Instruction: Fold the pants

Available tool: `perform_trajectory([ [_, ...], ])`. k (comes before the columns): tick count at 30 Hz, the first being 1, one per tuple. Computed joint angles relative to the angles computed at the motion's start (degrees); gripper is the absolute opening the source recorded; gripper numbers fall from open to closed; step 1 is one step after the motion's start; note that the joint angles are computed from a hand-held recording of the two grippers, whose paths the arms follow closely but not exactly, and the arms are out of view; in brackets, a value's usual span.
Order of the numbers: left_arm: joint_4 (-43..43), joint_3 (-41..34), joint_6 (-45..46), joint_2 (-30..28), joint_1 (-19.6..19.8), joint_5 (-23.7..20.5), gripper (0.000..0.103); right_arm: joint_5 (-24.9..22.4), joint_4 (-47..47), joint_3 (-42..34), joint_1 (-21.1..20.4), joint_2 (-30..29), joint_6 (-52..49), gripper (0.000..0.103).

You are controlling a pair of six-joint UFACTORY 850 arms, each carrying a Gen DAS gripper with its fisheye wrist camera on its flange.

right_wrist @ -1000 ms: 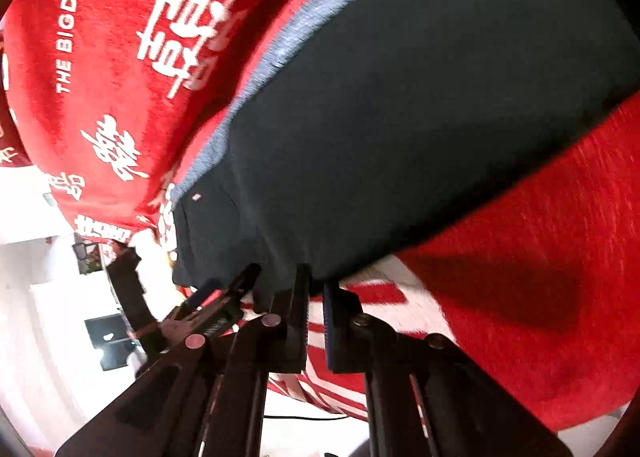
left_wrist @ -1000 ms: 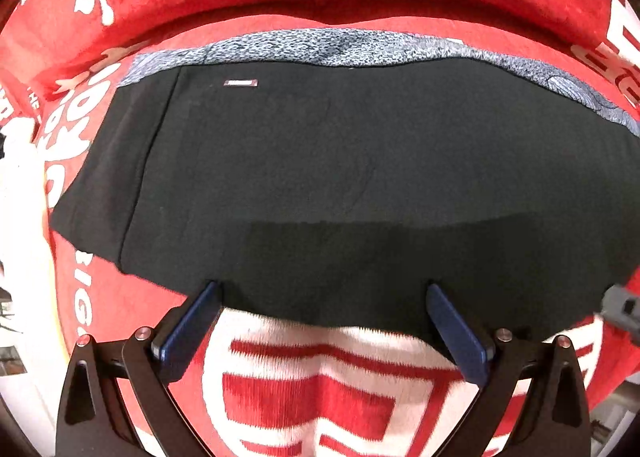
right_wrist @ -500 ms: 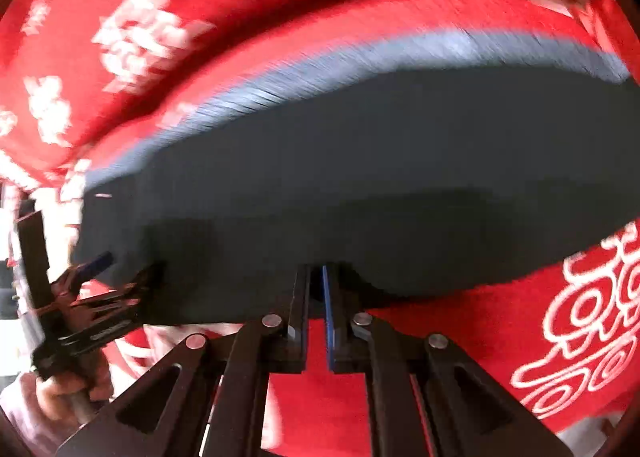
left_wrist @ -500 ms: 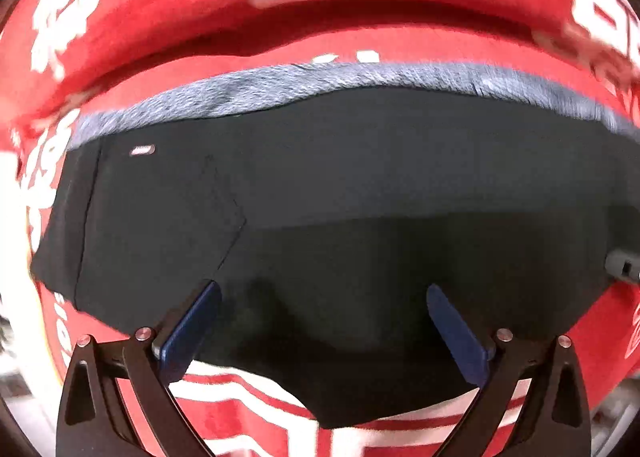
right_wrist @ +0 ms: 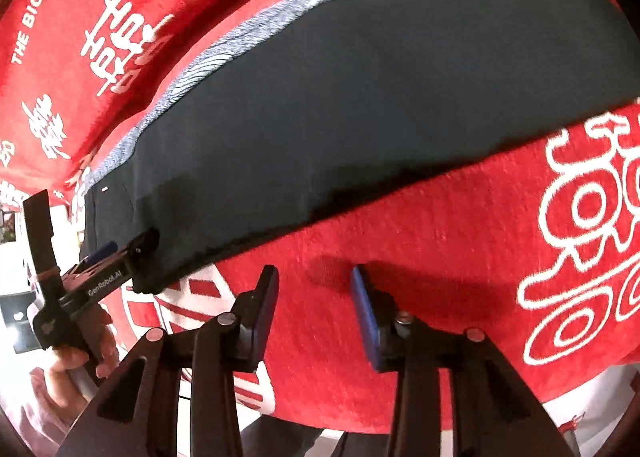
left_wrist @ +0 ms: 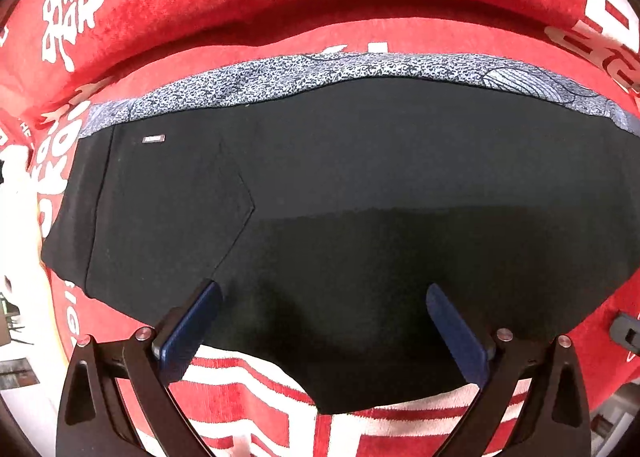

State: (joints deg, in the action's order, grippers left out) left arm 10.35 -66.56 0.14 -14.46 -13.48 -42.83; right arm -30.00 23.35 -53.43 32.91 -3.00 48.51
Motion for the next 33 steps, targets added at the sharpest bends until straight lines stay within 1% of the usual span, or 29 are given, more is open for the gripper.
perform_trajectory([
  [3,1.54,0.32,-1.54,0.59,-0.71,-0.41,0.103,1.08,1.99,1.10,0.06,0.77,-1.10,0.042],
  [6,2.96,-0.02,-2.66,0.30,-1.13,-0.82,0.103,0.92,2.89,1.62,-0.17,1.38,-2.17,0.042],
  [14,7.80,-0.22,-7.23,0.33,-3.20,-2.34,0.103,2.57,7.15,3.33,-0.69,2.34,-6.23,0.043],
  [23,10.50,-0.27,-9.49,0.07,-3.97,-2.67,0.103,4.46,12.18,4.80,-1.37,2.92,-11.62,0.043],
  [25,11.28,-0.27,-10.25,0.05,-4.30,-2.91,0.103,4.98,14.36,5.20,-1.65,3.08,-13.91,0.045],
  [27,12.49,-0.22,-11.33,0.11,-4.87,-3.29,0.103,5.46,17.65,5.74,-2.06,3.32,-17.21,0.049],
  [31,14.83,-0.91,-12.43,-0.04,-6.00,-4.80,0.103,5.96,27.08,7.79,-3.99,5.00,-26.34,0.049],
  [33,14.14,-1.62,-12.07,0.04,-6.57,-5.45,0.103,7.35,26.03,9.35,-5.11,7.10,-25.81,0.049],
])
